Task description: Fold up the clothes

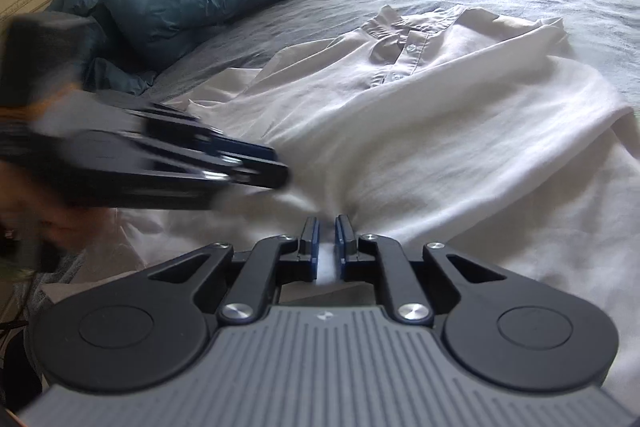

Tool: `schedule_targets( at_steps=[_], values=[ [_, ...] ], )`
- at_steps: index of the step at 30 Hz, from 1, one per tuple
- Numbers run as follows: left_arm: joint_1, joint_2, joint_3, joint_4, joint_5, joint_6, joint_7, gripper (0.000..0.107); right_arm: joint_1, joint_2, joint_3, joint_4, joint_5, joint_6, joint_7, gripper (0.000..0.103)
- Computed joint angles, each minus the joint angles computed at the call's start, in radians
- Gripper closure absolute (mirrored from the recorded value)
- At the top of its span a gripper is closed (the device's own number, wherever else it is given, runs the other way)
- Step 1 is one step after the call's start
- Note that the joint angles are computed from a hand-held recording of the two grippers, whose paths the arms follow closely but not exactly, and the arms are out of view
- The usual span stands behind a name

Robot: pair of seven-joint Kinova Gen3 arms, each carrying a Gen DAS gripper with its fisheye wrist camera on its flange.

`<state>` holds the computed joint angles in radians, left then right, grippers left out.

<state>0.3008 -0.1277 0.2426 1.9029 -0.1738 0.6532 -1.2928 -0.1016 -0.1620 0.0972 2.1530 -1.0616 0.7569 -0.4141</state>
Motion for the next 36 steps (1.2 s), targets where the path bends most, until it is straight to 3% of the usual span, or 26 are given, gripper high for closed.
schedule_targets(
  at_steps=[4,6,9,11,12,14,17,19,22,25,28,29,30,32,36],
  values=[
    [-0.012,0.009,0.002,-0.047,-0.02,0.047,0.052,0.085,0.048,-0.043,0.067,-0.027,0.062,0.108,-0.025,0.085],
    [-0.011,0.011,0.027,-0.088,-0.081,0.093,0.083,0.085,0.078,-0.059,0.128,-0.06,0.094,0.18,-0.005,0.081],
    [0.011,0.065,0.049,-0.198,-0.149,0.155,0.104,0.081,0.129,-0.045,0.176,-0.139,0.139,0.215,0.027,0.069],
    [0.046,0.125,0.055,-0.288,-0.2,0.186,0.12,0.071,0.179,-0.004,0.173,-0.193,0.143,0.193,0.016,0.061],
    [0.056,0.164,0.061,-0.334,-0.216,0.185,0.119,0.064,0.187,0.031,0.185,-0.217,0.126,0.19,0.007,0.06],
    [0.104,0.242,0.044,-0.414,-0.241,0.158,0.128,0.058,0.252,0.112,0.169,-0.275,0.079,0.204,0.001,0.059],
    [0.163,0.378,0.011,-0.548,-0.252,0.123,0.116,0.058,0.292,0.251,0.202,-0.347,-0.028,0.302,-0.011,0.059],
    [0.2,0.471,-0.025,-0.64,-0.247,0.117,0.118,0.058,0.326,0.323,0.182,-0.386,-0.061,0.345,-0.031,0.059],
    [0.195,0.595,-0.028,-0.779,-0.203,0.144,0.094,0.06,0.369,0.399,0.143,-0.419,-0.095,0.38,-0.054,0.059],
    [0.185,0.681,-0.051,-0.889,-0.127,0.184,0.082,0.068,0.42,0.456,0.103,-0.438,-0.125,0.425,-0.066,0.059],
    [0.157,0.736,-0.062,-0.949,-0.037,0.196,0.069,0.087,0.459,0.476,0.06,-0.434,-0.132,0.441,-0.041,0.062],
    [0.15,0.746,-0.068,-0.953,-0.01,0.188,0.071,0.098,0.466,0.478,0.045,-0.429,-0.129,0.434,-0.029,0.074],
    [0.143,0.754,-0.074,-0.953,0.017,0.176,0.072,0.102,0.47,0.481,0.032,-0.431,-0.124,0.423,-0.025,0.083],
    [0.13,0.752,-0.086,-0.919,0.068,0.116,0.069,0.105,0.485,0.483,0.005,-0.426,-0.123,0.401,-0.009,0.096],
    [0.115,0.747,-0.112,-0.857,0.151,0.01,0.053,0.107,0.537,0.481,-0.039,-0.398,-0.131,0.386,0.023,0.1]
  ],
)
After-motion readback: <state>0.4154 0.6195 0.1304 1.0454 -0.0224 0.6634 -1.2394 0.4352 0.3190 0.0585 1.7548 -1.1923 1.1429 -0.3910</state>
